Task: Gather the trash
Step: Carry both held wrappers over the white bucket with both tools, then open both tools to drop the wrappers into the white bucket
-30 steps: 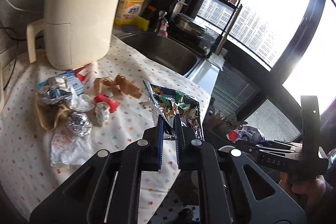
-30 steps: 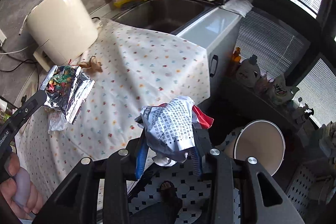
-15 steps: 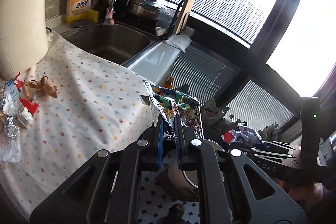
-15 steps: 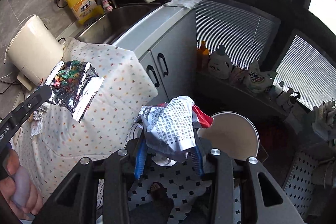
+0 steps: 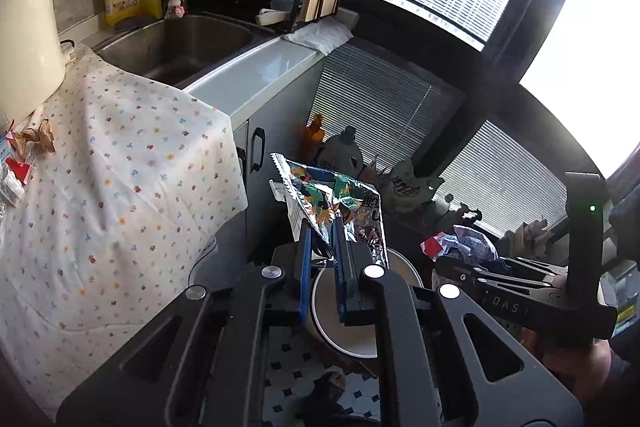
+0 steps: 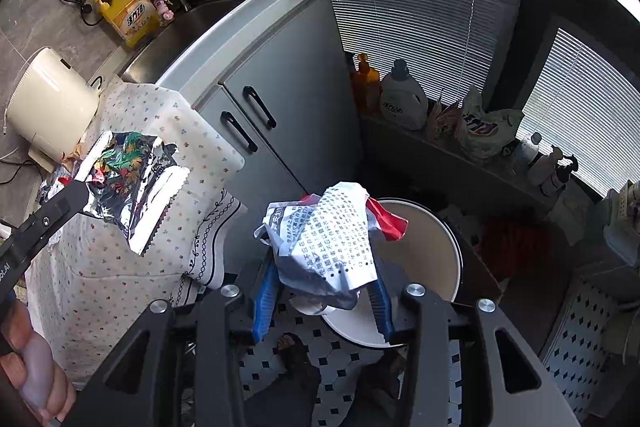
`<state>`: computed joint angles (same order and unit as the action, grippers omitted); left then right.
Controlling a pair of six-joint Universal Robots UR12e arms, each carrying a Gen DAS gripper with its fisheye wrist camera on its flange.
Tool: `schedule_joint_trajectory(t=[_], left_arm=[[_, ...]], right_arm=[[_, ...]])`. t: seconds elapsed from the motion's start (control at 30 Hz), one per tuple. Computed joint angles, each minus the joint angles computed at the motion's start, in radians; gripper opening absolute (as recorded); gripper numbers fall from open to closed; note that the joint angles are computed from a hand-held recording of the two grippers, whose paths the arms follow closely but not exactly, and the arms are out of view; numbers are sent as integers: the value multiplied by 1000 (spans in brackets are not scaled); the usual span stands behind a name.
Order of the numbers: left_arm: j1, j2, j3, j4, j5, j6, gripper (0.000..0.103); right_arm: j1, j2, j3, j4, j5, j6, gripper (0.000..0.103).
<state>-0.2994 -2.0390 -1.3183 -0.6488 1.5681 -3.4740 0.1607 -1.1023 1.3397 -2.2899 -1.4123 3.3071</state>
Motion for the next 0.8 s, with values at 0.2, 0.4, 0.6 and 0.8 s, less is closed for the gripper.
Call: schedule_joint_trajectory(t=[0.2, 0.4, 0.6, 0.8], left_arm=[[-32, -26, 26, -52, 34, -19, 10], [-53, -61, 54, -102, 11, -25, 10], [-72, -108, 100, -131, -46, 7, 10], [-80, -144, 147, -178, -120, 28, 24]], right_arm=[[-36, -9, 38, -13, 41, -22, 68], [-63, -38, 87, -26, 27, -17, 73], [-96, -82, 149, -45, -24, 27, 74], [-122, -114, 190, -52, -65, 69, 74]])
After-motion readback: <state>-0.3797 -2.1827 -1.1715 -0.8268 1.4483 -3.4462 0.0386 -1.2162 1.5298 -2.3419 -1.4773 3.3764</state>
